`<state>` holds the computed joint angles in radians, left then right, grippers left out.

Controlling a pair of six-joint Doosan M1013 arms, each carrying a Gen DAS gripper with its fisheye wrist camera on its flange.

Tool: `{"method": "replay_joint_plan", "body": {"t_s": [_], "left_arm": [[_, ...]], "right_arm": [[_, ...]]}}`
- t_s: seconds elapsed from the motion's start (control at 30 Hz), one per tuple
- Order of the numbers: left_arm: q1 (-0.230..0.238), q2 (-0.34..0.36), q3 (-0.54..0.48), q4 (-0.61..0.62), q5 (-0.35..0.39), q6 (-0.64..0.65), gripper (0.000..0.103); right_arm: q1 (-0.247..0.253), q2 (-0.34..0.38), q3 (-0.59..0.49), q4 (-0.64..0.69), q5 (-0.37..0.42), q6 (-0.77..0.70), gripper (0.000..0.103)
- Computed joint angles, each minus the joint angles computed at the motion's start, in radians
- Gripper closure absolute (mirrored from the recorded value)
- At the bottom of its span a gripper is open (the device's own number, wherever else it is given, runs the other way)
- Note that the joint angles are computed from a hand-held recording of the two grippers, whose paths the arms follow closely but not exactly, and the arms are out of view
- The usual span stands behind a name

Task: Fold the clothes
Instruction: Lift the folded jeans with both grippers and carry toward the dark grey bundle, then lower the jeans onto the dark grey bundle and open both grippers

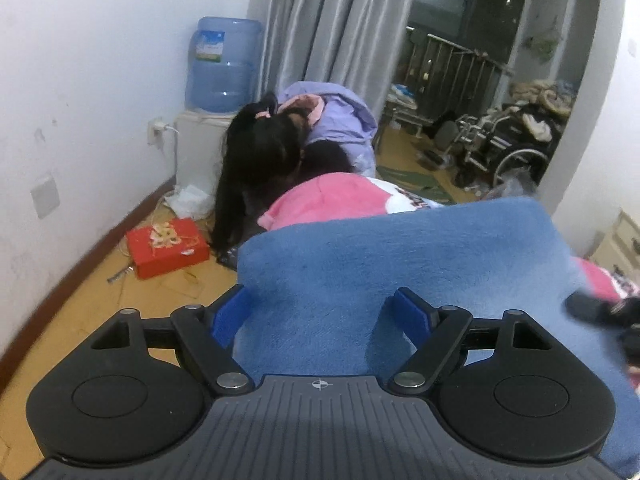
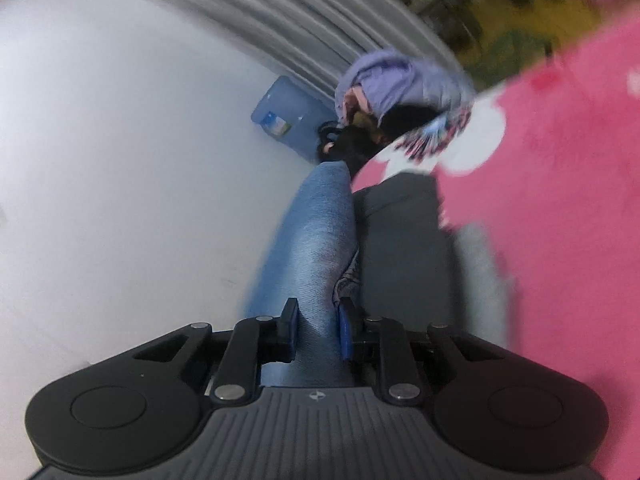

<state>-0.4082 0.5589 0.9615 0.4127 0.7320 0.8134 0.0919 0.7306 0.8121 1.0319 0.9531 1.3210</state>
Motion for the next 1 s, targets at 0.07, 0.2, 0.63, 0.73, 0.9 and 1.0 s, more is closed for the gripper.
{"method": "replay_joint_plan", "body": {"t_s": [0.07, 0.2, 0.63, 0.73, 0.9, 1.0], "left_arm": [[-0.007, -0.009, 0.017, 0.006, -0.014, 0.015, 0.022], [-0.027, -0.051, 0.066, 0.061, -0.034, -0.01, 0.025], [-0.084, -0.104, 0.189, 0.168, -0.109, 0.222, 0.02], [-0.091, -0.113, 0.174, 0.159, -0.064, 0.211, 0.021], [-0.117, -0.172, 0.217, 0.172, -0.045, 0.108, 0.018], [-0.143, -0.21, 0.251, 0.133, -0.008, 0.037, 0.016]], "right_arm": [[-0.015, -0.006, 0.038, 0.043, 0.006, -0.024, 0.076], [-0.032, -0.063, 0.126, 0.111, -0.049, -0.168, 0.072], [0.051, -0.168, 0.236, -0.207, -0.12, -0.652, 0.093], [0.045, -0.198, 0.26, -0.182, -0.144, -0.584, 0.088], [0.021, -0.307, 0.392, -0.182, -0.17, -0.495, 0.085], [0.012, -0.388, 0.489, -0.218, -0.152, -0.42, 0.085]]}}
